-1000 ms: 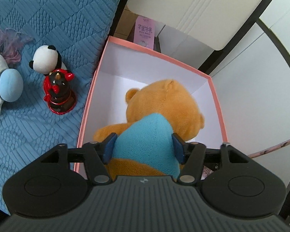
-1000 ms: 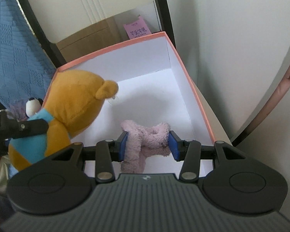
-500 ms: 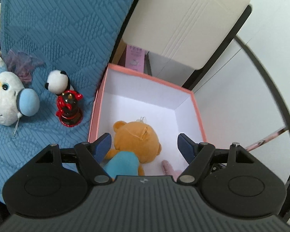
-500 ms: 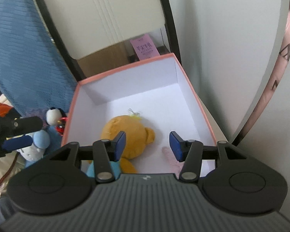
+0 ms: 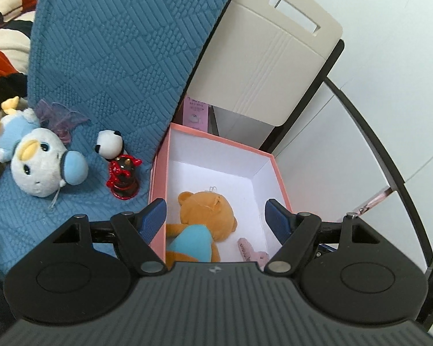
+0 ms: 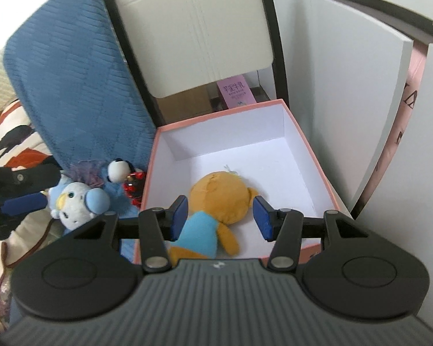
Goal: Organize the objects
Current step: 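Withdraw both open tools from the pink box back toward the chair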
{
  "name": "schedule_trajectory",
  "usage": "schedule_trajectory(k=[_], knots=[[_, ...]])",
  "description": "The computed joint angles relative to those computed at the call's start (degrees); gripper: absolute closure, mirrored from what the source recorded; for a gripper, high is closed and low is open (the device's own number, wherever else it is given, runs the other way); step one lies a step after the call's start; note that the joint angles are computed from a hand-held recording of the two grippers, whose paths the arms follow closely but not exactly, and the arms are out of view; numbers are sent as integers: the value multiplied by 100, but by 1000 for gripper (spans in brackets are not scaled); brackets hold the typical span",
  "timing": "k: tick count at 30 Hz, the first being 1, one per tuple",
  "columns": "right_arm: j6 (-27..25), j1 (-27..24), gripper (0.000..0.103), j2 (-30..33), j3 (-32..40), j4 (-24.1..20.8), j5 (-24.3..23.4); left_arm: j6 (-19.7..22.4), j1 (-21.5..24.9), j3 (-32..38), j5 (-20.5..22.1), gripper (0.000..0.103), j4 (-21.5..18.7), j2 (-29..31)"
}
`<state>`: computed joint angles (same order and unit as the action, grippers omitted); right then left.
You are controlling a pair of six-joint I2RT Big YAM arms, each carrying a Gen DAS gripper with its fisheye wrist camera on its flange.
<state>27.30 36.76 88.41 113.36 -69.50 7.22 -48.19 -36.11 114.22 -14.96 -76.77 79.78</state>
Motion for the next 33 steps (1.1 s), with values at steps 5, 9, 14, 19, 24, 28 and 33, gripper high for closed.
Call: schedule_trajectory(k=[5, 9, 14, 19, 24, 28, 33], knots=[[141, 300, 50, -194, -41, -61, 214, 62, -107, -137, -138, 24, -122, -331], [271, 570, 50, -349, -108, -138, 392, 54, -171, -330, -219, 24, -191, -625], [442, 851, 50, -536, -250, -172, 523, 57, -249, -583, -322, 24, -271, -957], [511, 1087, 50, -589, -302, -227, 666, 35, -291, -826, -408, 24, -326, -1229], [580, 1298, 50, -598, -330, -223, 771, 9, -259, -1030, -471, 24, -397, -1478], [656, 1468, 50, -582, -326, -214, 803, -49, -182, -1215, -443, 24, -424, -1677], [703, 1675, 50, -530, -298, -256, 881, -76, -137, -1388, -442, 24, -469, -1868]])
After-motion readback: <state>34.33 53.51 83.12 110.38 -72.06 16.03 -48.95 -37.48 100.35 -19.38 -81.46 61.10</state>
